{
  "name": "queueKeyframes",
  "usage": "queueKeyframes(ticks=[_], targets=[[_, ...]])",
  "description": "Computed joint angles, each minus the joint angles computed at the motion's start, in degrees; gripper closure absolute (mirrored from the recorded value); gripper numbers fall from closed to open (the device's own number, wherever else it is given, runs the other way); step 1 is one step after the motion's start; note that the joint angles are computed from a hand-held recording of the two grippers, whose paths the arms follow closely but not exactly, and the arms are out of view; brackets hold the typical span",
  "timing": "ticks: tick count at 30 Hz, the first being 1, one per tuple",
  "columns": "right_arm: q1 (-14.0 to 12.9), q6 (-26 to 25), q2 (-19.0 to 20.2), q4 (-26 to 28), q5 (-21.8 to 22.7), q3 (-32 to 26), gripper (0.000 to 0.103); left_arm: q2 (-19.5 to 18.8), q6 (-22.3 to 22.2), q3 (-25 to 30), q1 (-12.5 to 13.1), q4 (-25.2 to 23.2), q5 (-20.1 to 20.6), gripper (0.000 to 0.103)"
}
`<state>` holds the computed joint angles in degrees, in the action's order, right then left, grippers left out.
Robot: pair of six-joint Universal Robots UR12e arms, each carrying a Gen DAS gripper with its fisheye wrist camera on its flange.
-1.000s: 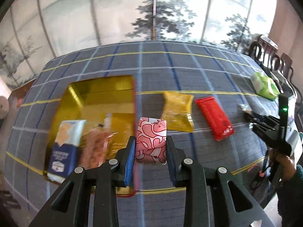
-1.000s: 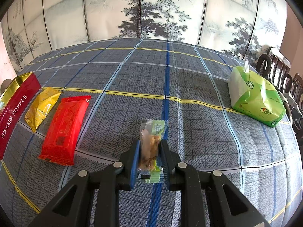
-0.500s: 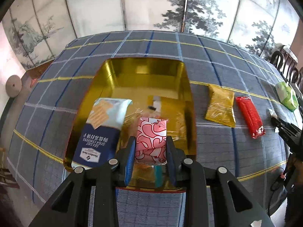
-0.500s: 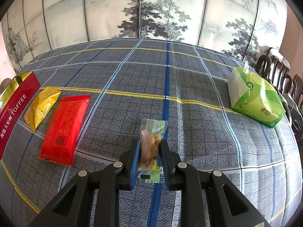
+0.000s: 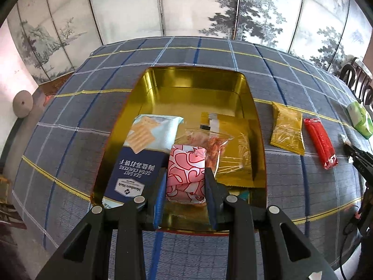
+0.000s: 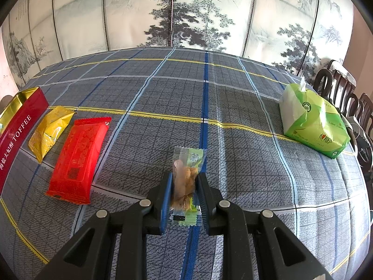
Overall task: Organize snacks
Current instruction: 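Carry the pink patterned packet into the gold tin and open the left gripper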
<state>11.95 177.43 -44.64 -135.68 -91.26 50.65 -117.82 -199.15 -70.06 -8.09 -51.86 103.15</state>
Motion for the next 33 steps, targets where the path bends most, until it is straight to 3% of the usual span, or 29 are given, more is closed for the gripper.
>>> queueKeyframes(ticks=[19, 33], targets=[[0.59, -0.38, 0.14, 0.07, -2.58, -0.27, 0.081, 0.01, 1.41, -0.17, -0.25, -0.98, 2.05, 0.073], [1.0, 1.9, 0.71, 1.48, -3.83, -1.53, 0.082, 0.62, 2.66, -0.74, -0.52, 0.1, 2.15, 0.058]])
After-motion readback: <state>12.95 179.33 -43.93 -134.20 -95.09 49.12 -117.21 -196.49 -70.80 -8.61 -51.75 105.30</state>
